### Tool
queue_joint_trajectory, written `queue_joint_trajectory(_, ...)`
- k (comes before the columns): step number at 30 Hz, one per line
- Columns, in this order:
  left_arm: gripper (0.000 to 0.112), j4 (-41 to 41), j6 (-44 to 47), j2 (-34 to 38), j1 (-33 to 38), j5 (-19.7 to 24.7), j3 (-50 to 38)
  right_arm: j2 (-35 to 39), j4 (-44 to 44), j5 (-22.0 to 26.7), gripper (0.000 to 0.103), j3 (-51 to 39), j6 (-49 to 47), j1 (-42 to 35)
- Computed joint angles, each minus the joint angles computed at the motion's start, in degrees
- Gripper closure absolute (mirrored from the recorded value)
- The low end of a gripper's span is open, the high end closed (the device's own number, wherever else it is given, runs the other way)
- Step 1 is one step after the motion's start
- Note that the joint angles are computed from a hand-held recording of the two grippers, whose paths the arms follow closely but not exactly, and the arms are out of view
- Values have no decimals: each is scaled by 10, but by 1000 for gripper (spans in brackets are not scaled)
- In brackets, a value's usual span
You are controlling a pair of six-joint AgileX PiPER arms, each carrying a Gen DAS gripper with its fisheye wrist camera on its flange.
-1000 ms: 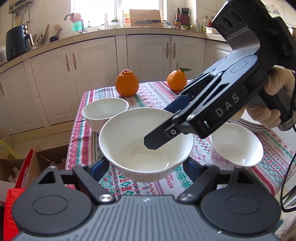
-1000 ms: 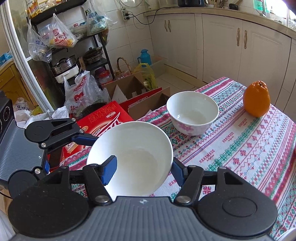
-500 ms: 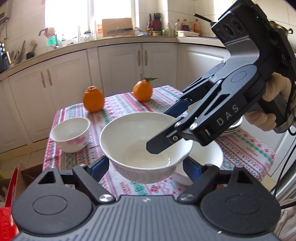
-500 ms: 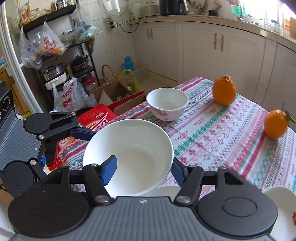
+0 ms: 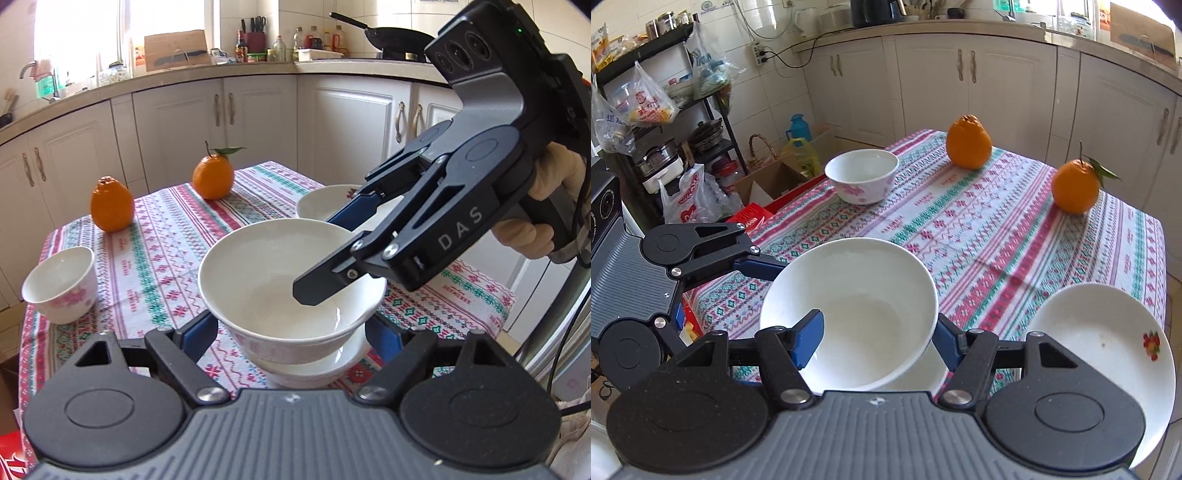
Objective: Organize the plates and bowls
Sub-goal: 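Carry the white bowl with the right tool toward the placed bowl, then lower the white bowl into the placed bowl and open the right tool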
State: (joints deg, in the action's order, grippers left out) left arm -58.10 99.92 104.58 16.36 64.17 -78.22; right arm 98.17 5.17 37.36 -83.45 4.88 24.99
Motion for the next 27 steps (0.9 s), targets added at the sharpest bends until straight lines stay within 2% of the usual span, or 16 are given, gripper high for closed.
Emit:
queue_joint_trajectory(14, 26, 27, -15, 6, -22, -18, 5, 2, 15, -13, 33, 26, -7, -11)
queue_joint_trajectory(27, 23, 29, -20, 15, -22, -12, -1, 10, 0, -11, 33, 25, -3, -8)
